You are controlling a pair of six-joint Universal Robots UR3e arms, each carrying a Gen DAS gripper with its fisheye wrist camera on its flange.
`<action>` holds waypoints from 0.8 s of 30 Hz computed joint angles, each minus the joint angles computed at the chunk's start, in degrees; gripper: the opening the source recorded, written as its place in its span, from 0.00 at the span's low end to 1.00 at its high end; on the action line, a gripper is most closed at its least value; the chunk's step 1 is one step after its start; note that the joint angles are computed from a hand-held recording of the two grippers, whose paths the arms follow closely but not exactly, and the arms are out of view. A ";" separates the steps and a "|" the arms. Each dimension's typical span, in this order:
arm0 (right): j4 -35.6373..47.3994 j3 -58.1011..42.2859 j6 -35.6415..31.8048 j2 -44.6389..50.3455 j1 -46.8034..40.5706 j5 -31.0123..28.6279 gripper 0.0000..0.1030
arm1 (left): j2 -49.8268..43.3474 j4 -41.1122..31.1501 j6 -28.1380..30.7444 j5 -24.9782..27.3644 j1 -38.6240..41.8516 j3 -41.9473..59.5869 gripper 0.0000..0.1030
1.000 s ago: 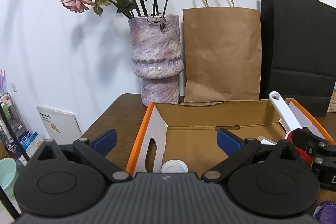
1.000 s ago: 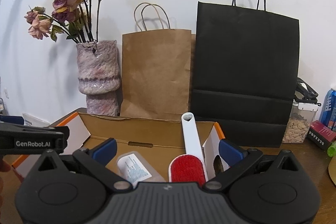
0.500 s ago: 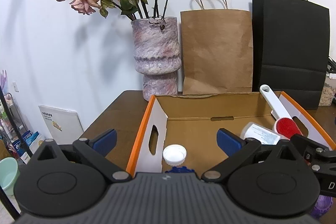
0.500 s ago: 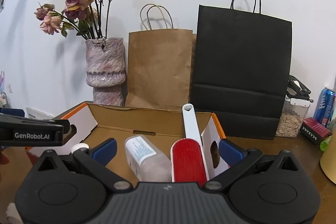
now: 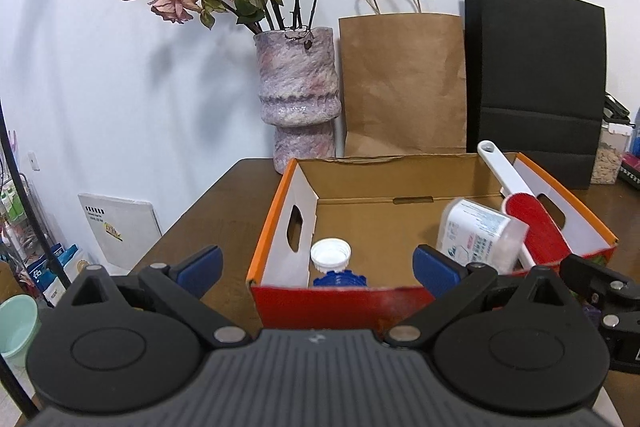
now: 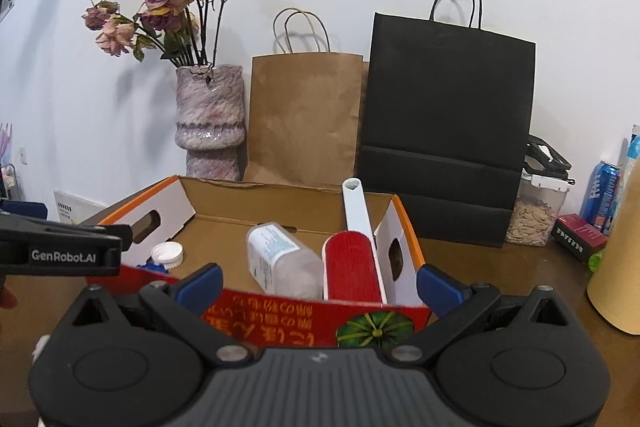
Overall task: Organize rigid objects
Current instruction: 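Withdraw both tools from the box back over the table items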
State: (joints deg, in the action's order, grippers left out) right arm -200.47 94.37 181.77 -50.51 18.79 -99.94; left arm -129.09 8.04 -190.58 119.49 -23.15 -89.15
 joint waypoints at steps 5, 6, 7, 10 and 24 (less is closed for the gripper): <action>-3.04 6.01 0.32 -3.13 0.85 -0.68 1.00 | 2.46 1.95 -0.89 0.85 -1.37 -4.92 1.00; -3.83 7.52 0.45 -3.83 1.03 -0.82 1.00 | 2.97 2.07 -1.16 1.11 -1.65 -5.72 1.00; -4.58 8.86 0.60 -4.39 1.19 -0.97 1.00 | 3.57 2.37 -1.49 1.43 -1.98 -6.76 1.00; -5.92 12.18 0.77 -5.93 1.61 -1.22 1.00 | 5.35 3.60 -2.31 2.31 -3.09 -10.22 1.00; -12.03 25.67 1.14 -10.92 3.54 -2.36 1.00 | 10.36 6.15 -6.59 6.22 -7.58 -22.73 1.00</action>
State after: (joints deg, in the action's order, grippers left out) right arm -212.50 120.04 182.91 -61.43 22.33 -102.30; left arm -118.73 14.19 -197.17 125.71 -30.73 -111.88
